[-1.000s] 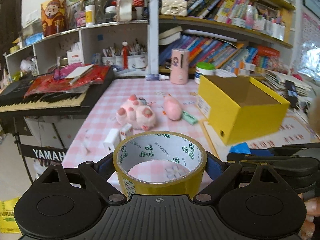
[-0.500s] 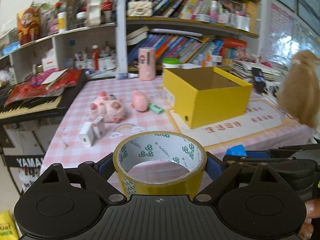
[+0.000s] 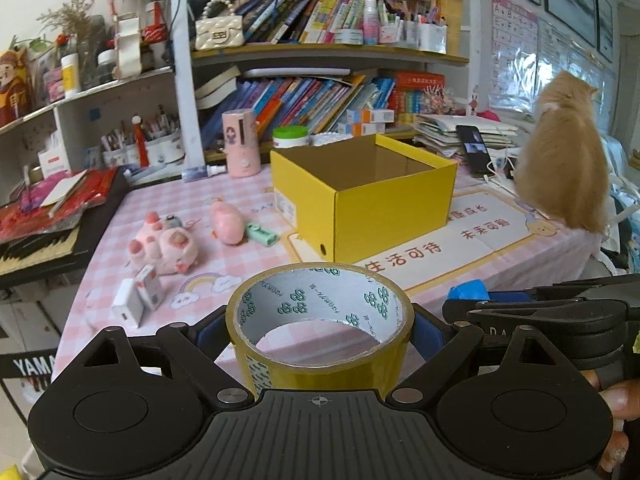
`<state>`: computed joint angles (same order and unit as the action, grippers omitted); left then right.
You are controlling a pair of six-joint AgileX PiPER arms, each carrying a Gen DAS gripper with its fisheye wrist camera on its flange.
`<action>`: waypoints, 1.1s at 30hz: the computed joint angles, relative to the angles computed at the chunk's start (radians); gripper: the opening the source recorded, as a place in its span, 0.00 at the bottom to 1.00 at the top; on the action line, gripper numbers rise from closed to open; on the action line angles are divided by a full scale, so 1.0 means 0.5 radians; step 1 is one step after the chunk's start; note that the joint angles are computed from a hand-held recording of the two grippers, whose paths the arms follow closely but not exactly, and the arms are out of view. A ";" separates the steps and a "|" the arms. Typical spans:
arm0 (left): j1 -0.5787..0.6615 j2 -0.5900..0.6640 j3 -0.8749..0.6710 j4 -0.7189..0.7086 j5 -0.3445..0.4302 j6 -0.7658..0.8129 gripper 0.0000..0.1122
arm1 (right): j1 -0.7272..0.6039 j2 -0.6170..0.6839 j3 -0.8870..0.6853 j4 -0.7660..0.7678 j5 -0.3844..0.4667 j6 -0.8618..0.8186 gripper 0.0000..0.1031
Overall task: Organize objects
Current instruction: 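Carry the tape roll and blue object over the yellow box with both tools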
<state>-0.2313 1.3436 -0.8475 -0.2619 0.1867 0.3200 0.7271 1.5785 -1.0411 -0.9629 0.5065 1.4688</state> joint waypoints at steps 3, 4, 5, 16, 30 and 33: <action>-0.030 0.077 -0.071 0.018 -0.008 -0.022 0.82 | -0.052 0.010 -0.016 0.026 -0.017 -0.045 0.27; -0.038 0.096 -0.089 0.006 -0.006 -0.009 0.82 | -0.069 0.011 -0.017 0.035 -0.022 -0.060 0.27; -0.048 0.120 -0.111 0.007 -0.003 -0.009 0.82 | -0.089 0.012 -0.021 0.049 -0.027 -0.080 0.27; -0.156 0.417 -0.413 0.189 0.060 -0.204 0.82 | -0.385 0.119 -0.123 0.403 -0.158 -0.517 0.27; -0.300 0.900 -1.145 0.912 0.102 -0.980 0.82 | -0.875 0.435 -0.656 1.318 -0.259 -1.743 0.27; -0.322 1.054 -1.417 1.156 0.185 -1.240 0.82 | -0.993 0.562 -0.908 1.533 -0.276 -2.122 0.27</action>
